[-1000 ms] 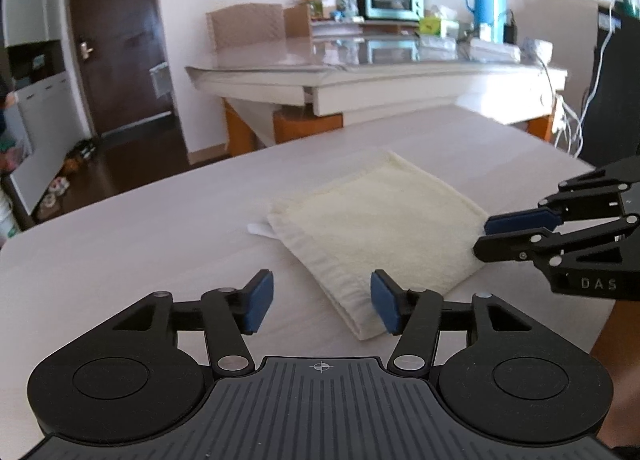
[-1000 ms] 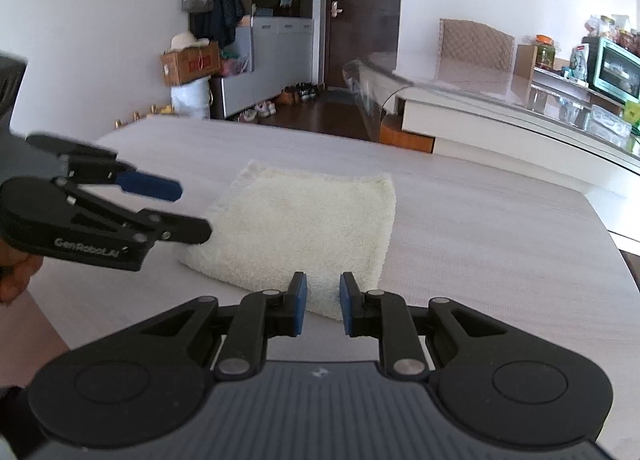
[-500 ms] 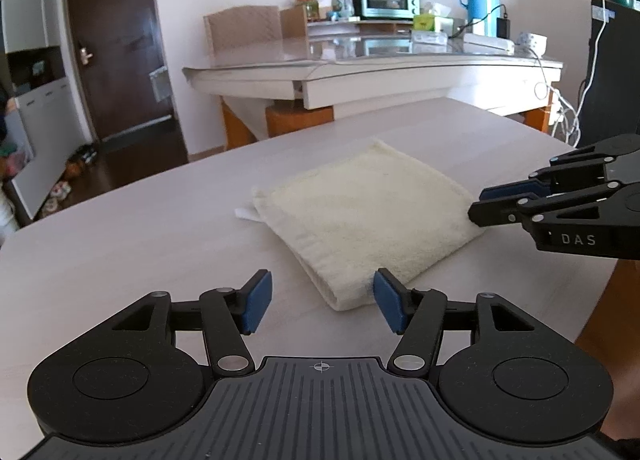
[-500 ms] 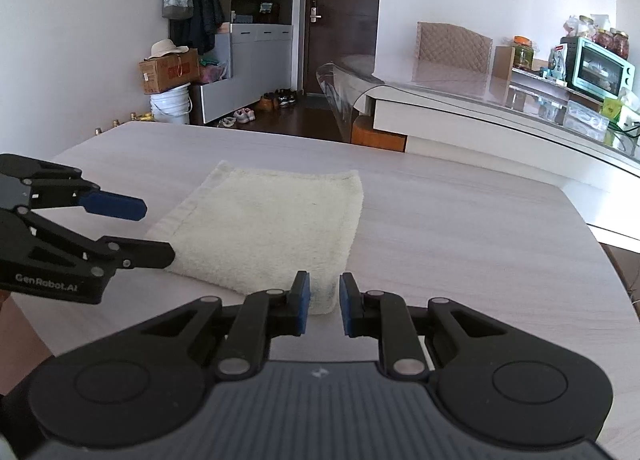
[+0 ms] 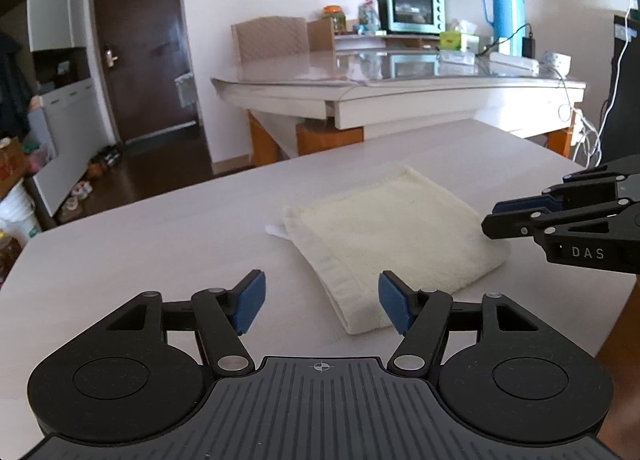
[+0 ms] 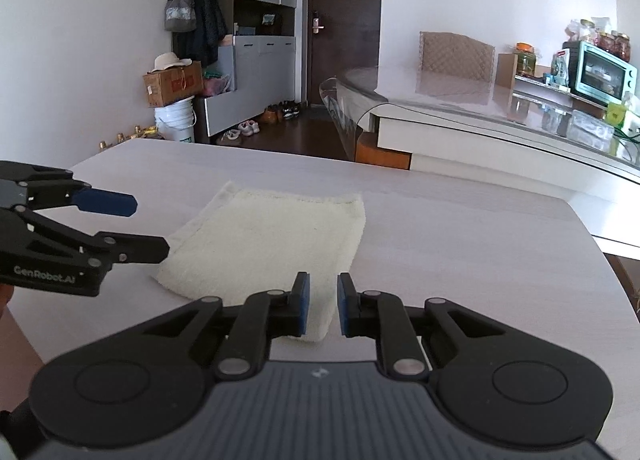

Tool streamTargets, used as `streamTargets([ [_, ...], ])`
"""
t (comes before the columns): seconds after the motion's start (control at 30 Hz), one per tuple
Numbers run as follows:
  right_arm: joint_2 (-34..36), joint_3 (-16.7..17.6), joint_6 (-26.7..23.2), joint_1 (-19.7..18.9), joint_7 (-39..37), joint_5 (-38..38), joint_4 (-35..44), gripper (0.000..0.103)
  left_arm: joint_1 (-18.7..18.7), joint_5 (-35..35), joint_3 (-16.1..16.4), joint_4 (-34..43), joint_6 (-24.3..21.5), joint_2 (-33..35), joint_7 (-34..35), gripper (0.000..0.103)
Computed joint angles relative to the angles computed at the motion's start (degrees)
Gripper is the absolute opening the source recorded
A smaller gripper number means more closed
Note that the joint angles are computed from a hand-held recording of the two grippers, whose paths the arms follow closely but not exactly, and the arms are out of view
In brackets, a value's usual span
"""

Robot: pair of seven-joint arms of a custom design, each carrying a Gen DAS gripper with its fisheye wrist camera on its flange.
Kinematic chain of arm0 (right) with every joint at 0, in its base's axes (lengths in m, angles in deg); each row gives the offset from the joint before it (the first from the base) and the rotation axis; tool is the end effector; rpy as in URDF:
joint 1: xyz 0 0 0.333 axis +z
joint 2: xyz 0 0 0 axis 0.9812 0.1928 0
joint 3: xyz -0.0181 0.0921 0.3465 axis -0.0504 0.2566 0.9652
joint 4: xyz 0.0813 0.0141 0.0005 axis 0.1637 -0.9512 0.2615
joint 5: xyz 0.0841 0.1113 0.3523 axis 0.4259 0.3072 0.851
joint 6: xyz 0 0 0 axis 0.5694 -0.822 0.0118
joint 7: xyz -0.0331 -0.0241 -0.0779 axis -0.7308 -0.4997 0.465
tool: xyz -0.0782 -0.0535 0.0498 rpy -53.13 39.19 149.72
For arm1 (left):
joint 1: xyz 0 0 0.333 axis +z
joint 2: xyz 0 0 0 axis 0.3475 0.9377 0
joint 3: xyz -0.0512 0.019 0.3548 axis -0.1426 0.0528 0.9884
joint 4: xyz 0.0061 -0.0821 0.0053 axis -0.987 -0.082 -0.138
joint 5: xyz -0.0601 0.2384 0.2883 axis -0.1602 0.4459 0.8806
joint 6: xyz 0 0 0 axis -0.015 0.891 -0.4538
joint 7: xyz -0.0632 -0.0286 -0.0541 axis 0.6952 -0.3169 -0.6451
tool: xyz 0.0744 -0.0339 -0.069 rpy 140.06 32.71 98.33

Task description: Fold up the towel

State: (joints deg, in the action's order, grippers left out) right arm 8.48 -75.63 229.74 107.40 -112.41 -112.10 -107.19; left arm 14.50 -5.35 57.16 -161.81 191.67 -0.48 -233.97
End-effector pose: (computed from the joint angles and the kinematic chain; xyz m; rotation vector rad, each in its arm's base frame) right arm 0.3586 0.3310 0.4423 -1.5726 1.6886 -0.9223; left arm 0.4596 -0.0751 0.4453 -0.8784 2.2820 -1.1446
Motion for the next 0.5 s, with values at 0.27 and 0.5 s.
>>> streamTargets([
  [0.27, 0.4, 0.0, -0.7, 0.4, 0.0, 0.5, 0.3, 0.019, -0.4, 0.5, -0.3, -0.5, 1.4, 0.1, -0.6, 0.081],
  [0.5, -3.9, 3.0, -5.9, 2.5, 1.5, 4.8, -2.3, 0.049, 0.5, 1.2, 0.7, -4.0, 0.6, -3.4, -2.2, 0.093],
])
